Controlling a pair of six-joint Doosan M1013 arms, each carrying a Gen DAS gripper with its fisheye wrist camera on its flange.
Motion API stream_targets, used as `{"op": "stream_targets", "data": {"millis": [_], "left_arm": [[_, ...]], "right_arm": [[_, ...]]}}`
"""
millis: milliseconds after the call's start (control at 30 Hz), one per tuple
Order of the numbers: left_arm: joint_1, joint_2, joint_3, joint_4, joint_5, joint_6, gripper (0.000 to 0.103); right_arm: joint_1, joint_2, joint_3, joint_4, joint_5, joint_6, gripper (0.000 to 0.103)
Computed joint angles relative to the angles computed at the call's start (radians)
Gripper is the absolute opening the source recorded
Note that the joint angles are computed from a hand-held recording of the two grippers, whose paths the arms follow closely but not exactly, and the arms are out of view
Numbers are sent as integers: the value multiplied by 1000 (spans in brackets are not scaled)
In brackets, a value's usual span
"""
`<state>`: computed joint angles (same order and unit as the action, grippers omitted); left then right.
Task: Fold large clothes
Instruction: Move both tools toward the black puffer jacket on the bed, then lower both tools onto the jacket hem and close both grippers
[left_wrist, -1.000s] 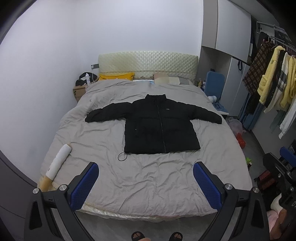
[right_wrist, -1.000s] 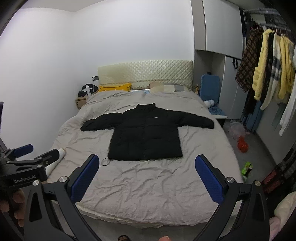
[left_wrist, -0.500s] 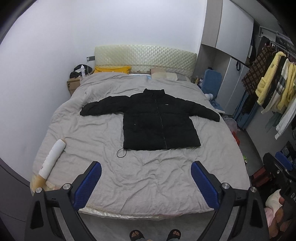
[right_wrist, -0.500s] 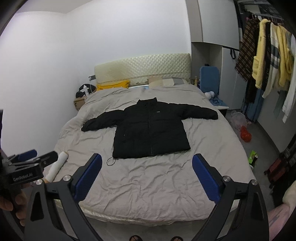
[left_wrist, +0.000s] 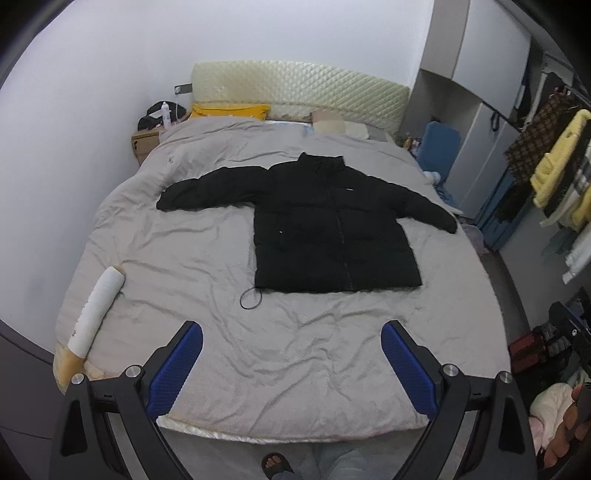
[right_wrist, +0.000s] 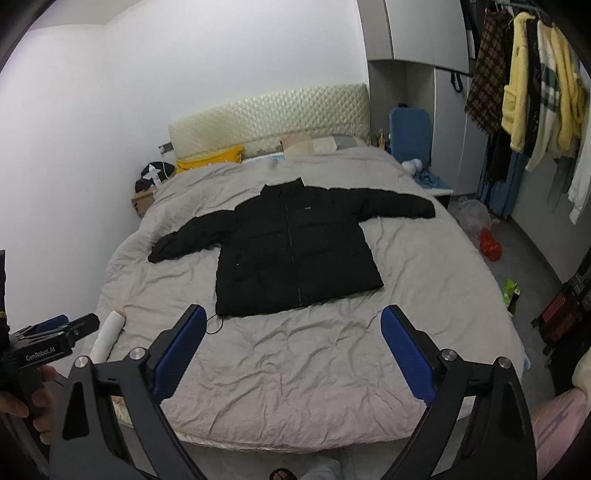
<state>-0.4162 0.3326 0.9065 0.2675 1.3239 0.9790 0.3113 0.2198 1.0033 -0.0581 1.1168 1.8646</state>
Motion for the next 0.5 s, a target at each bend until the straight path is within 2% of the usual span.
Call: {"op": "stream_targets", "data": {"millis": [233, 433, 500], "left_arm": [[46, 158, -176, -30, 37, 27, 98], [84, 330, -398, -55, 151, 43, 98], [98, 393, -477, -59, 199, 49, 98]], "right_arm": [[-52, 130, -122, 85, 44, -58, 95], [-96, 269, -271, 137, 131, -120, 94], [-108, 306, -306, 152, 157, -153, 89]]}}
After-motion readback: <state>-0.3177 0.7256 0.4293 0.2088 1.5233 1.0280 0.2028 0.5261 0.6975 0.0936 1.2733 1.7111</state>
